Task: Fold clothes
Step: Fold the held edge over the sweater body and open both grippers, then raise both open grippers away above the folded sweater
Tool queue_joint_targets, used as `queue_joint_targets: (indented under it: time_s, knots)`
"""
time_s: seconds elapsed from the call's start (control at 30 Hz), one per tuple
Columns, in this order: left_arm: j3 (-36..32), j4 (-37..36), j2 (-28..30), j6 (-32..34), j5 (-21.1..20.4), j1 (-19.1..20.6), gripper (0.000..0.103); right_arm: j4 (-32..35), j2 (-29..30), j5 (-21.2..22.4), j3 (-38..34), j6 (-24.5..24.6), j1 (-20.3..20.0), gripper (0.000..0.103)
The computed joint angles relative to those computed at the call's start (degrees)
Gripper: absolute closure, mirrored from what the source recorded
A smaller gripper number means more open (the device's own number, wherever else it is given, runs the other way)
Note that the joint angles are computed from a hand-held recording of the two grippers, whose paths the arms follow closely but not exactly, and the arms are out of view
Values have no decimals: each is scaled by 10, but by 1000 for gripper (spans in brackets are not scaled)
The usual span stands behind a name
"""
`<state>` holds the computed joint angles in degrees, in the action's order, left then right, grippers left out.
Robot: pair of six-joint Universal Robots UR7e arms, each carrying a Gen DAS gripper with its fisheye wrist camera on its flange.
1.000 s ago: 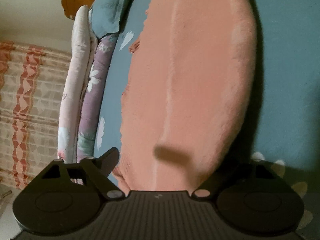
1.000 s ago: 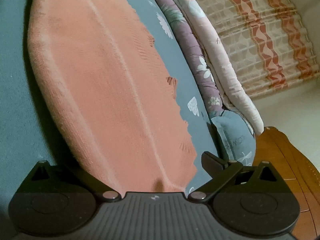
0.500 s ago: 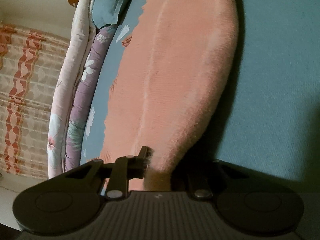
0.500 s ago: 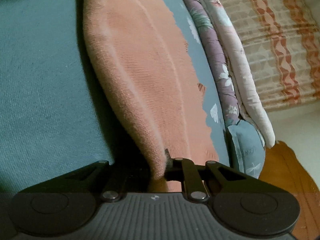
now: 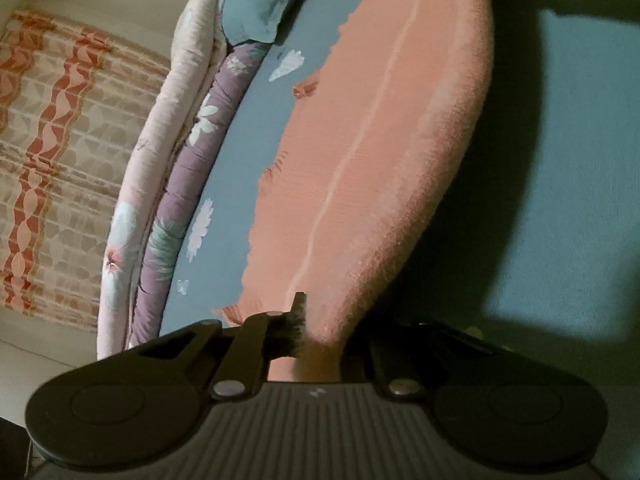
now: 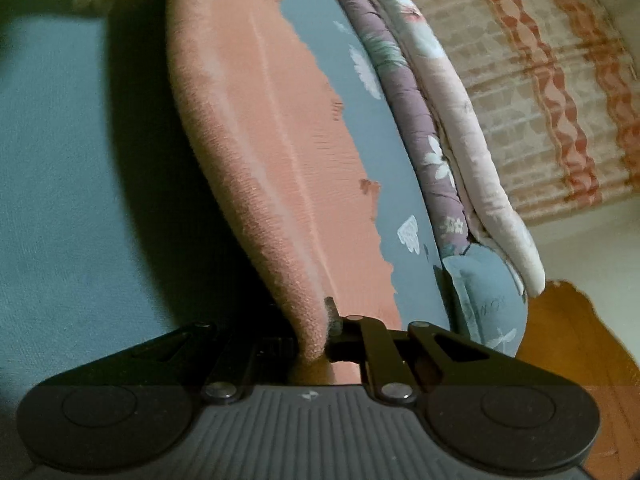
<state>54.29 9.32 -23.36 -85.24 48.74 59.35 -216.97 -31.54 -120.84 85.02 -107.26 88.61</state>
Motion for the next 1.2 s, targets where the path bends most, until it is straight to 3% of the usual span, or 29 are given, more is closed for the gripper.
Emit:
queue_joint_targets:
  time_s: [0.1, 0.3, 0.5, 0.7, 0.8, 0.87, 0.9, 1.03, 1.1, 1.2]
  knots:
    - [30, 14, -25, -16, -1, -9, 95, 20, -24, -13, 21, 31, 11, 89]
    - [108, 87, -88, -49, -12, -18, 95, 158, -124, -52, 131, 148, 38, 89]
    - [178, 195, -139, -143, -25, -35, 95, 284, -198, -91, 215, 226, 62, 89]
    - [206, 284, -155, -235, -26, -45, 95, 429, -243, -108, 249, 337, 71, 88]
    - [187, 336, -137, -283, -24, -41, 93, 491, -246, -109, 241, 389, 66, 84]
    - [163, 384, -124, -313, -16, -38, 86, 569, -252, -104, 222, 450, 60, 71]
    - [142, 429, -116, -341, -1, -35, 80, 604, -256, -96, 212, 479, 57, 68]
    - [29, 608, -92, -451, 93, -15, 79, 704, -288, -62, 191, 547, 48, 61]
    - [-11, 632, -94, -486, 120, -6, 79, 723, -312, -25, 190, 576, 40, 57]
    - [-74, 636, -88, -542, 159, 10, 66, 713, -338, 57, 183, 614, 22, 48]
